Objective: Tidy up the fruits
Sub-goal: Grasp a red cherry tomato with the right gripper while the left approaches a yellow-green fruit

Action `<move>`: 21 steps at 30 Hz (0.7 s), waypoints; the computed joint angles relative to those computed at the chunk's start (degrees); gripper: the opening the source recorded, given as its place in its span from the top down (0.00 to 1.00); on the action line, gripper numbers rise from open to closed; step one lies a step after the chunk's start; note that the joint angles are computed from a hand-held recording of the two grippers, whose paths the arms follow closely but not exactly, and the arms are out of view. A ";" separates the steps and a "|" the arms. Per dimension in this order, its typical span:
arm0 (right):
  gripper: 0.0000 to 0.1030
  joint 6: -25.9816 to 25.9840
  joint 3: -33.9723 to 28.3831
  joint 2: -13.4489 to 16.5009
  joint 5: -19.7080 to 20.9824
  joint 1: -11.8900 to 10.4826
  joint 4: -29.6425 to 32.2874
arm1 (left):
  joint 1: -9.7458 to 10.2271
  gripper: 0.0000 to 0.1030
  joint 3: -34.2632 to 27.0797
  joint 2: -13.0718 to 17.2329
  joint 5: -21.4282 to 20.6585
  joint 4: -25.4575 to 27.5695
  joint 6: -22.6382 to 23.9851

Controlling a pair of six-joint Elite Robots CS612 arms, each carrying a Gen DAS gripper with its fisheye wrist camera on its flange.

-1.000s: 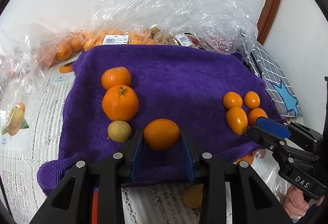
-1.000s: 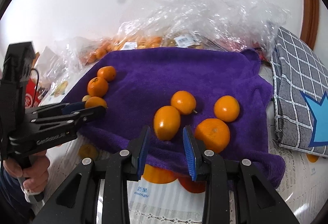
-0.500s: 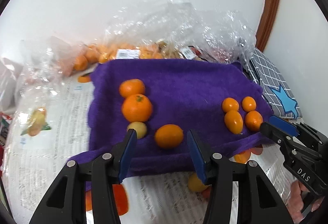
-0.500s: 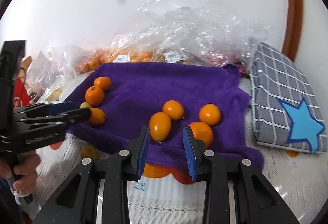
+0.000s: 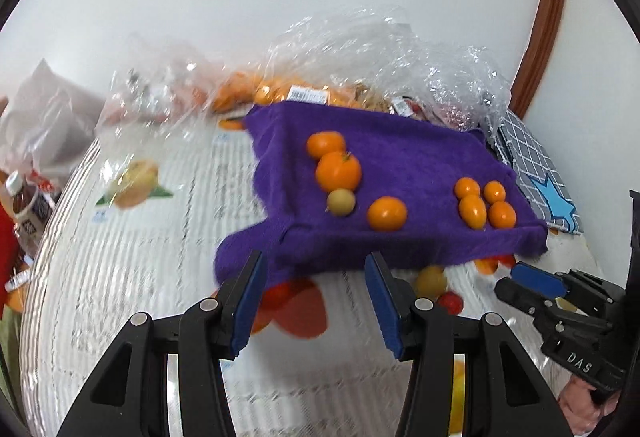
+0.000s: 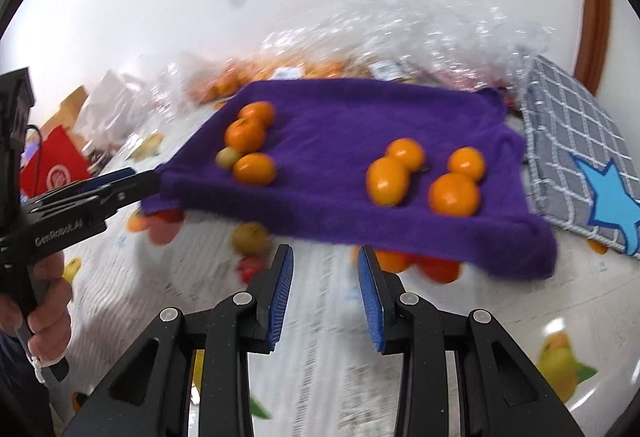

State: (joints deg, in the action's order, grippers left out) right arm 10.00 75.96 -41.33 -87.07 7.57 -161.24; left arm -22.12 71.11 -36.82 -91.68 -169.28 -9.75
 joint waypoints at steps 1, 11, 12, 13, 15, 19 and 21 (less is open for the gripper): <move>0.67 -0.15 -0.06 0.08 0.55 0.24 0.20 | 0.29 0.53 0.57 -0.21 -0.53 -0.12 0.35; 0.67 -3.18 -3.50 2.62 0.85 2.19 4.64 | 1.67 0.53 4.06 -1.36 -1.75 -0.52 -0.85; 0.67 -2.87 -4.24 3.05 0.26 2.26 5.66 | 1.70 0.53 4.35 -1.41 -1.71 -0.63 -0.76; 0.67 -2.53 -4.66 3.29 -0.07 2.26 6.02 | 1.70 0.53 4.54 -1.39 -1.78 -0.72 -0.55; 0.77 -2.03 -5.01 3.51 -0.14 2.26 5.72 | 1.64 0.53 4.52 -1.30 -1.83 -0.60 -0.31; 0.79 -2.37 -4.66 3.36 -0.43 2.02 5.18 | 1.26 0.53 3.78 -0.82 -3.14 -0.17 -0.21; 0.79 -2.78 -3.68 2.80 -0.76 1.91 4.25 | 0.90 0.54 3.11 -0.49 -4.40 0.43 0.22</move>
State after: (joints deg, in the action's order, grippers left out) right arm 7.21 72.27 -38.52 -87.82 9.48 -157.00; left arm -21.22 74.22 -37.30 -96.07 -168.85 -9.53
